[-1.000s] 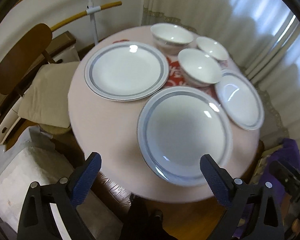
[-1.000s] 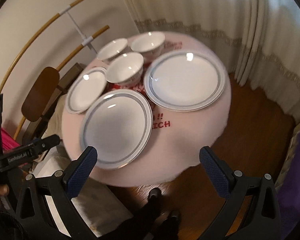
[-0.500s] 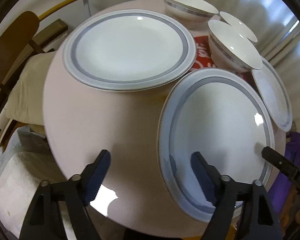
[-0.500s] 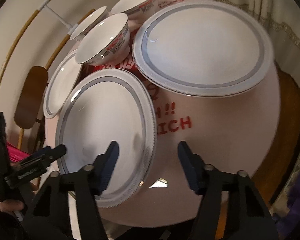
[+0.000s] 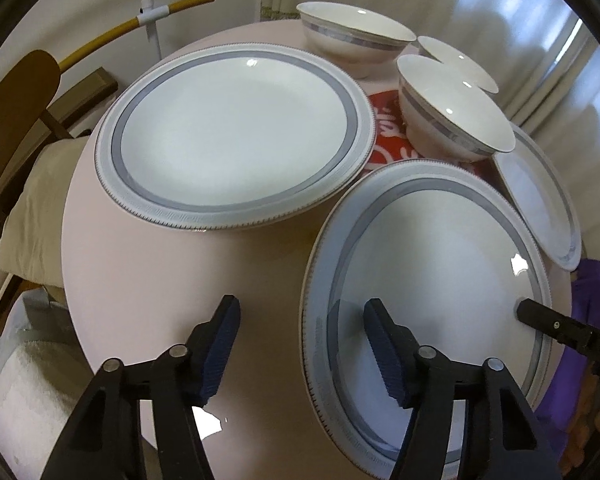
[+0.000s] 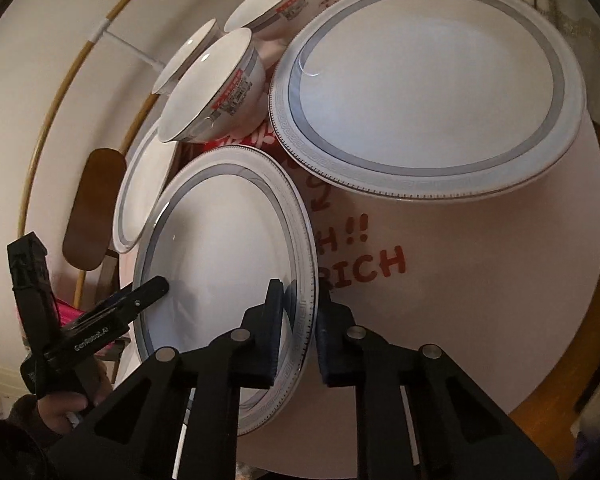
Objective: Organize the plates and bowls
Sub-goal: 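Close the left gripper on the plate rim while the right gripper grips the same rim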
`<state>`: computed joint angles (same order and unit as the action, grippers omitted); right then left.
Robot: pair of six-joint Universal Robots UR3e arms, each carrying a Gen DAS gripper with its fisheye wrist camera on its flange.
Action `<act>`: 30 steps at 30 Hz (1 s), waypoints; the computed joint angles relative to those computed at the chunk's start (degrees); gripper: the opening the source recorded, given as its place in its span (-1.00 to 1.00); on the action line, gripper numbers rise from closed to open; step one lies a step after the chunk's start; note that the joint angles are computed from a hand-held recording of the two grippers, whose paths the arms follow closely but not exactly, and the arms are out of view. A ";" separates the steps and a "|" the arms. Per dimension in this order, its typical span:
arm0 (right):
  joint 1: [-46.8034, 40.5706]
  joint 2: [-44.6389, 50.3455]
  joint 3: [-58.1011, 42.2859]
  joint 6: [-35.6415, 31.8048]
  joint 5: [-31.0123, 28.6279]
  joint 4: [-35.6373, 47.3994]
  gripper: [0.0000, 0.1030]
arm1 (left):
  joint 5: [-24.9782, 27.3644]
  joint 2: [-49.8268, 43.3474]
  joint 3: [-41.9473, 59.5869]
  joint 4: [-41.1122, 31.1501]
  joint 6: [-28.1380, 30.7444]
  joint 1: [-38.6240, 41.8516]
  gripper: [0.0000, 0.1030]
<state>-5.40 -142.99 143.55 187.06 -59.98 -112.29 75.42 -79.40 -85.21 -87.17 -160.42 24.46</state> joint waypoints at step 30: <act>-9.30 0.16 -20.15 -16.62 1.05 29.13 -0.76 | -11.16 15.72 -16.50 -5.21 12.47 10.22 -0.58</act>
<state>-14.70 -142.83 123.40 170.44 -58.92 -83.16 64.26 -63.68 -101.71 -92.37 -147.95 34.68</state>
